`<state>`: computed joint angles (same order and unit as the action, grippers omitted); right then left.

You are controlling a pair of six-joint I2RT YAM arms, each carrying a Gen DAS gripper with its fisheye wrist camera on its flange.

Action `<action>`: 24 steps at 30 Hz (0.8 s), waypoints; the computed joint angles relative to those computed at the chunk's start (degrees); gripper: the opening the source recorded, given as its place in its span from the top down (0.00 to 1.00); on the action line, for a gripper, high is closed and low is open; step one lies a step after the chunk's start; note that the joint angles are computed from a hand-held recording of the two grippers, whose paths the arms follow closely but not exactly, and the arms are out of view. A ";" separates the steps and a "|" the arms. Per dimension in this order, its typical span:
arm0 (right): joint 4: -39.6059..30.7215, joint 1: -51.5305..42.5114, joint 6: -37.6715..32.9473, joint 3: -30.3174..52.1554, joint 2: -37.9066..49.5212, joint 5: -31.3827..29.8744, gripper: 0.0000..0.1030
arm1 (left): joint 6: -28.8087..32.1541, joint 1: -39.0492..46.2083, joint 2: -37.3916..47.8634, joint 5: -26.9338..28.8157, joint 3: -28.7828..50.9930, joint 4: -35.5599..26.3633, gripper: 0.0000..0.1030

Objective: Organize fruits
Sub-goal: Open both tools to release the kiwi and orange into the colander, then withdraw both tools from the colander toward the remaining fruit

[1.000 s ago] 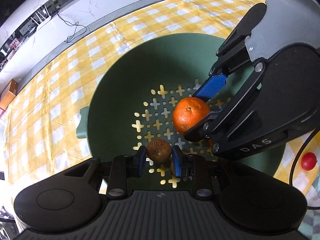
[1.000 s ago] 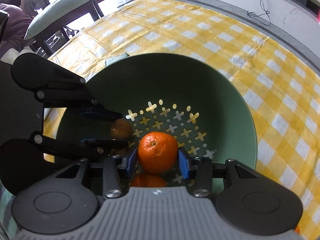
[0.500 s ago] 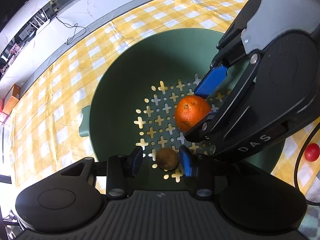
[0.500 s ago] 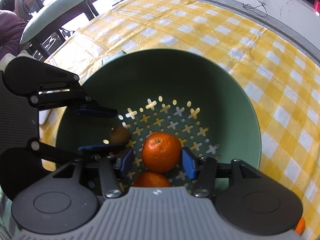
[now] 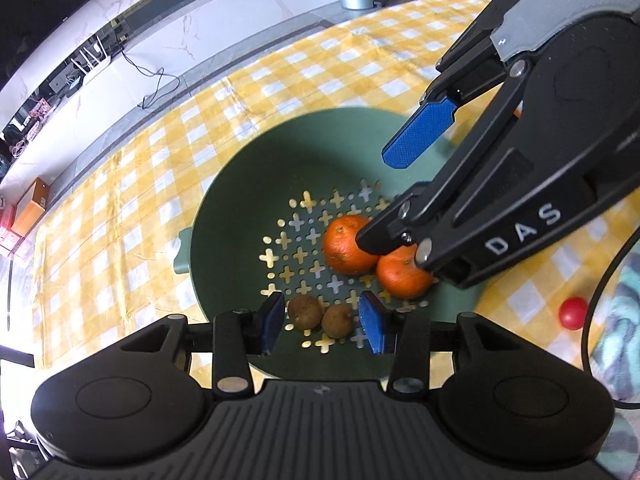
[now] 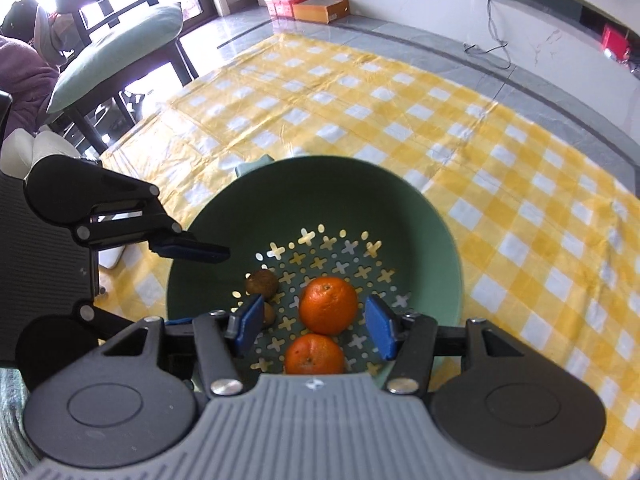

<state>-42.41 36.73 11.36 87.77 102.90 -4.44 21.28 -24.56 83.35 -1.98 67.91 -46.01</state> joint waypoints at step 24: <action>-3.34 3.44 17.85 -34.06 -50.98 18.35 0.42 | -29.21 -25.55 -18.52 -4.52 -8.33 6.88 0.50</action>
